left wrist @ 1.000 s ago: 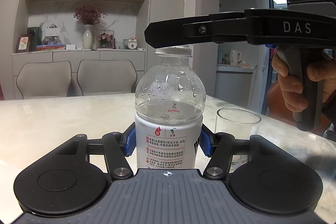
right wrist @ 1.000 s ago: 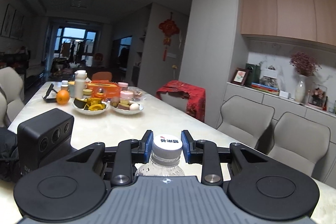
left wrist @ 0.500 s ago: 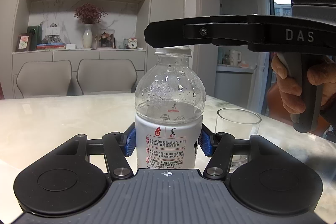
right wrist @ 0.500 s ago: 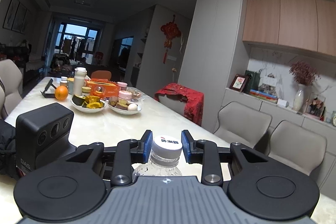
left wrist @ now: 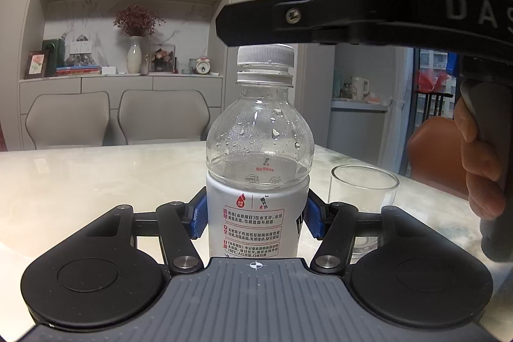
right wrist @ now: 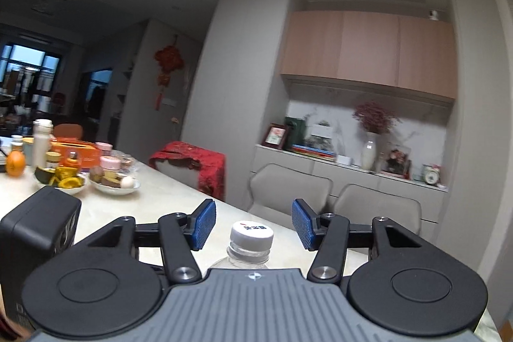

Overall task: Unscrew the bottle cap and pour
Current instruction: 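Open the right tool and regrip the white cap, then twist the right tool on the cap while the left tool holds the bottle, then open the right tool and regrip the white cap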

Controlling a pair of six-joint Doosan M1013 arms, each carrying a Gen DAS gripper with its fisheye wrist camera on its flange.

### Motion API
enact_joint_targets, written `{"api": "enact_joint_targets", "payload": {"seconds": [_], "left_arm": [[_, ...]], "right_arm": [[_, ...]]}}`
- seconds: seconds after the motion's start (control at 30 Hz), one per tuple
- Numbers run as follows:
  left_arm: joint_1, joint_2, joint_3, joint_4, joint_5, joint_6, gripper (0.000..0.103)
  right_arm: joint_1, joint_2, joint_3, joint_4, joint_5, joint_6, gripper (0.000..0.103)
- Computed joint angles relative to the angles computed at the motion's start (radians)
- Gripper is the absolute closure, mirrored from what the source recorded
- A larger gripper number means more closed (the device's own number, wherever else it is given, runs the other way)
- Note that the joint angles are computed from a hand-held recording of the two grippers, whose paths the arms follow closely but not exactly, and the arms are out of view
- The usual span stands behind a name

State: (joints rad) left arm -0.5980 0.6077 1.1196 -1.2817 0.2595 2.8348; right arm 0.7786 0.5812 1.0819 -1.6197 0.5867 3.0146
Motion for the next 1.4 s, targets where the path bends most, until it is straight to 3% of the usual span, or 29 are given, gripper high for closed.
{"api": "enact_joint_targets", "payload": {"seconds": [0.13, 0.27, 0.33, 0.57, 0.9, 1.03, 1.3, 1.37, 1.4], "left_arm": [[0.001, 0.001, -0.001, 0.002, 0.001, -0.001, 0.044], [0.001, 0.001, -0.001, 0.001, 0.003, -0.001, 0.044], [0.002, 0.000, 0.002, -0.007, 0.003, 0.007, 0.044], [0.003, 0.002, 0.001, -0.008, 0.004, 0.008, 0.044], [-0.002, 0.005, -0.002, -0.006, 0.000, 0.014, 0.044], [-0.004, 0.006, -0.002, -0.009, -0.002, 0.017, 0.044], [-0.005, 0.004, 0.001, -0.010, -0.003, 0.014, 0.044], [-0.005, 0.004, 0.002, -0.012, -0.002, 0.015, 0.044], [-0.005, 0.003, 0.003, -0.013, -0.002, 0.017, 0.044]], "right_arm": [[0.001, 0.018, -0.034, 0.072, 0.023, -0.039, 0.063], [0.000, 0.031, -0.063, 0.143, 0.041, -0.078, 0.065], [-0.001, 0.031, -0.062, 0.141, 0.034, -0.076, 0.071], [-0.005, 0.029, -0.063, 0.167, 0.015, -0.096, 0.071], [-0.054, -0.029, 0.015, 0.173, -0.199, -0.056, 0.073], [-0.050, -0.026, 0.002, 0.201, -0.192, -0.122, 0.075], [-0.023, -0.015, 0.008, 0.030, -0.114, 0.040, 0.073], [-0.019, -0.016, 0.016, -0.017, -0.093, 0.094, 0.060], [-0.014, -0.015, 0.021, -0.048, -0.076, 0.120, 0.047]]}}
